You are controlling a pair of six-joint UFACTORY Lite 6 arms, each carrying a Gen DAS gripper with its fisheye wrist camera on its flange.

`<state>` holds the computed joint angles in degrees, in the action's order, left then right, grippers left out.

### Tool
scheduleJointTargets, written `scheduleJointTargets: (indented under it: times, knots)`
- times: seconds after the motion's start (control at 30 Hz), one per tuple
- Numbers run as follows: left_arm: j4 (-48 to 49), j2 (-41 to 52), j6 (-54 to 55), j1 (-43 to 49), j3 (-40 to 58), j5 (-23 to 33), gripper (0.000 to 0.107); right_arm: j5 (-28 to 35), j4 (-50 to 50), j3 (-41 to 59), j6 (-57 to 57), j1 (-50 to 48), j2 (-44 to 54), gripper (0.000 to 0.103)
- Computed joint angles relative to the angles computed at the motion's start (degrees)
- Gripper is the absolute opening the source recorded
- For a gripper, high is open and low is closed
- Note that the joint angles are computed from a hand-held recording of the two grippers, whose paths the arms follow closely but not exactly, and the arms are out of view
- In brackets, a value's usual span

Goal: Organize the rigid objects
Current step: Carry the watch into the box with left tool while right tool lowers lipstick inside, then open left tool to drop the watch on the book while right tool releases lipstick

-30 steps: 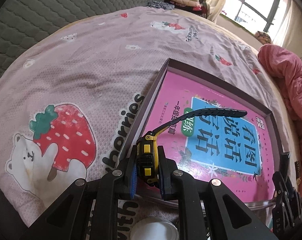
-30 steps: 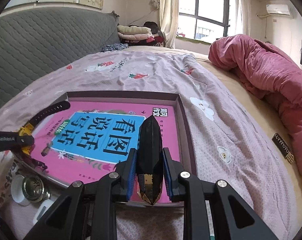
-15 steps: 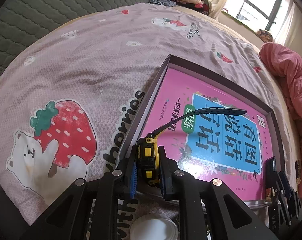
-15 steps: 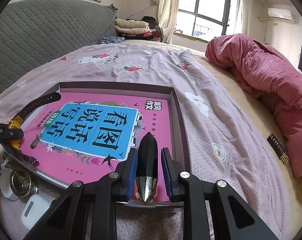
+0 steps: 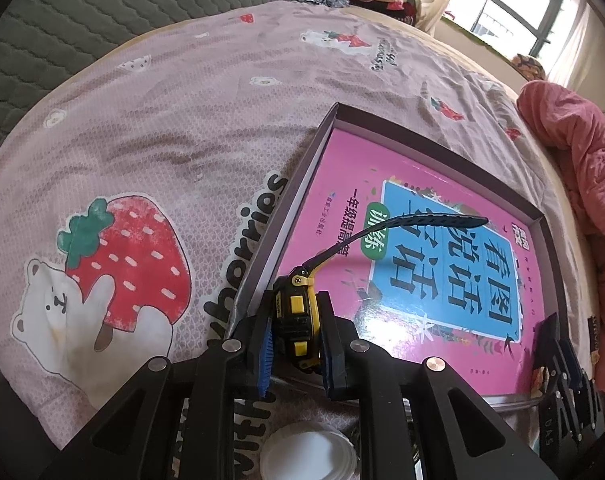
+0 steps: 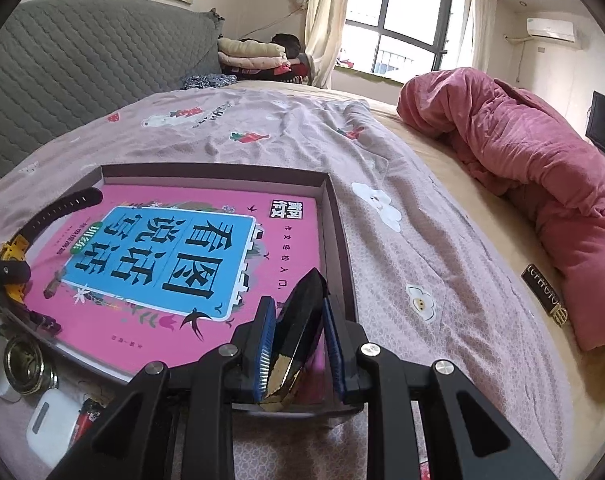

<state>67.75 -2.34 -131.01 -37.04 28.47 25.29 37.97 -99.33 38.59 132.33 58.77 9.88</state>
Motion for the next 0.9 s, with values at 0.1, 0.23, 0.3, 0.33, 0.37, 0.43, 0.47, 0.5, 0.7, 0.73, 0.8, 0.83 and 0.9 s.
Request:
scheduleJointTargets:
  times: [0.1,0.23,0.3,0.33,0.37,0.43,0.47,0.5,0.7,0.73,0.8,0.83,0.9]
  knots:
    - [-0.54,-0.66,0.95,0.1,-0.43,-0.35,0.019,-0.46,-1.31,-0.83,1.36,-0.19,-1.04,0.025]
    - [-1.87,-1.39,2.34,0.0,-0.72,-0.49,0.019,0.68,-2.97,-2.02,3.28,1.03,-2.61,0.025]
    - [-3.15,-1.26,3.9,0.25,-0.32,-0.62,0.019,2.27,-2.6,-2.41,3.0,2.25,-3.12,0.026]
    - [-4.27,-1.17,5.26,0.35,-0.02,-0.5,0.019,2.99,-2.11,-2.39,2.57,2.77,-3.16,0.026]
    - [-5.62,-0.98,6.75,0.11,0.47,0.1,0.019,3.74,-1.55,-2.39,2.18,3.26,-3.15,0.028]
    - [-6.31,-0.93,7.56,0.17,0.74,0.33,0.02,4.68,-0.73,-2.43,1.65,3.9,-3.26,0.032]
    - [-6.51,-1.29,7.54,0.43,0.51,-0.04,0.02,4.8,-0.71,-2.57,1.69,4.02,-3.47,0.034]
    - [-6.59,-1.39,7.57,0.61,0.47,-0.25,0.02,5.05,-0.76,-2.66,1.77,4.2,-3.69,0.035]
    - [-7.88,-1.19,9.26,-0.26,1.93,2.56,0.022,5.97,-0.72,-3.12,1.32,4.79,-4.99,0.035]
    - [-7.67,-1.32,9.14,-0.55,1.98,3.21,0.025,6.23,-0.57,-3.12,1.18,4.99,-5.08,0.035]
    - [-7.09,-2.27,8.73,-0.28,1.29,2.71,0.029,6.39,-0.64,-3.09,1.17,4.95,-5.23,0.035]
    - [-7.0,-2.51,8.81,-0.05,1.08,2.43,0.029,6.38,-0.78,-3.15,1.29,4.89,-5.41,0.035]
    - [-6.55,-3.02,8.89,0.15,0.69,2.17,0.029,6.32,-1.02,-3.48,1.57,4.76,-5.84,0.035]
